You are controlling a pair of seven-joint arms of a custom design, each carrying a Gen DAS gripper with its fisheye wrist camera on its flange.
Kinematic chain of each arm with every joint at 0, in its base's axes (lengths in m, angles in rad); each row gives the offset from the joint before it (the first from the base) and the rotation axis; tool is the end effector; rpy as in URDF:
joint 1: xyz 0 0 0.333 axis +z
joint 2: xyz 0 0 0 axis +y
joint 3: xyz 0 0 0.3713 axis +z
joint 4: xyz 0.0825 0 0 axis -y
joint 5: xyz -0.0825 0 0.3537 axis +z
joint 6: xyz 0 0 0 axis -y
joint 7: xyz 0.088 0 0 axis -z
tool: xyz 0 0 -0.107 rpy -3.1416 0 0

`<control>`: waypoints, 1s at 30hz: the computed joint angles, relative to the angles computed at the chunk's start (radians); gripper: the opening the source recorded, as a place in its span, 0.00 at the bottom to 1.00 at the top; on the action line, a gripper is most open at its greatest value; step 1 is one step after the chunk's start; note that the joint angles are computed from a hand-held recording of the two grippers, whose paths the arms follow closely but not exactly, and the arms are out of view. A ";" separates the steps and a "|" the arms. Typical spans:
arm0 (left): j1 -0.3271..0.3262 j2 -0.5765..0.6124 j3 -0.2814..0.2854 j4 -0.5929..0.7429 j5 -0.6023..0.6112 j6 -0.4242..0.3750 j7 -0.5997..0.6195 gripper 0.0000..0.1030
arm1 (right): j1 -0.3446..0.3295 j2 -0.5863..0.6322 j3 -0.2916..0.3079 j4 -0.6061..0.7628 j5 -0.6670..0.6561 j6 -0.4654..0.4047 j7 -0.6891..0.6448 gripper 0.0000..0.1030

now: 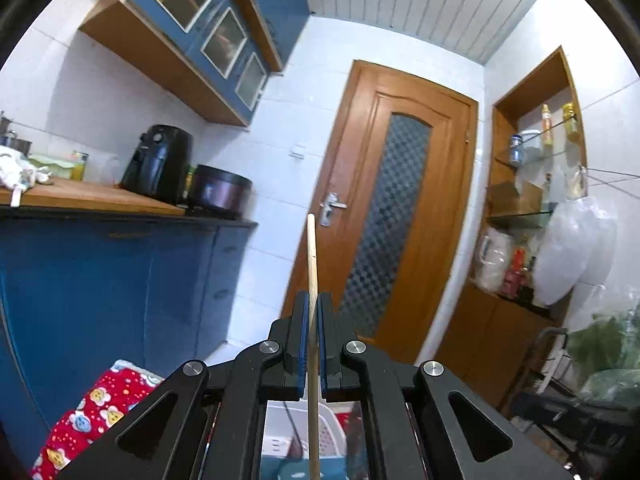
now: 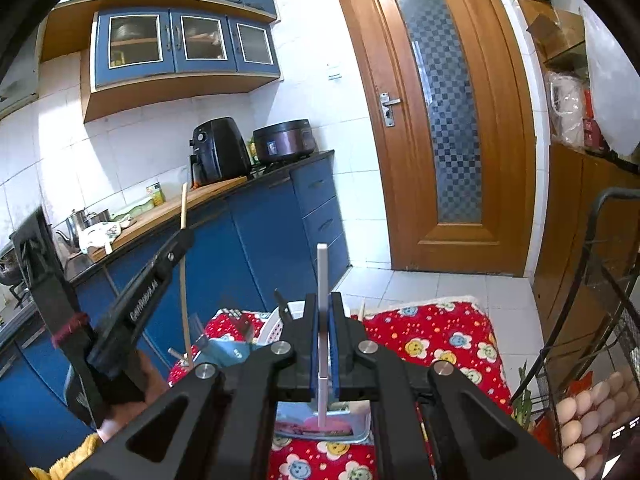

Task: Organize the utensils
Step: 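Lower both chopsticks into the caddy and open both tools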

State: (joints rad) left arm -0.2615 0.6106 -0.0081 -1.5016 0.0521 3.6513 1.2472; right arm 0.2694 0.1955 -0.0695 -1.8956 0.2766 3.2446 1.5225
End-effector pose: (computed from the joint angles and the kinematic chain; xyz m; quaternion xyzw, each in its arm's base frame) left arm 0.7080 -0.2004 0.5628 -0.5054 0.5105 -0.6116 0.3315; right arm 0.6243 0.1037 0.6114 -0.5827 0.6036 -0.3088 0.4480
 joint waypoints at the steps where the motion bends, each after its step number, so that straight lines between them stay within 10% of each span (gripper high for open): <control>1: -0.019 0.010 0.022 0.006 -0.026 0.012 0.015 0.04 | 0.007 0.006 -0.009 0.008 -0.002 -0.001 0.003 0.06; 16: -0.122 0.120 0.102 0.099 -0.295 0.085 0.264 0.04 | 0.104 0.090 -0.132 0.079 -0.035 0.000 0.041 0.06; 30: -0.117 0.117 0.080 0.065 -0.305 0.067 0.320 0.04 | -0.047 0.143 0.047 0.120 -0.001 -0.073 -0.024 0.07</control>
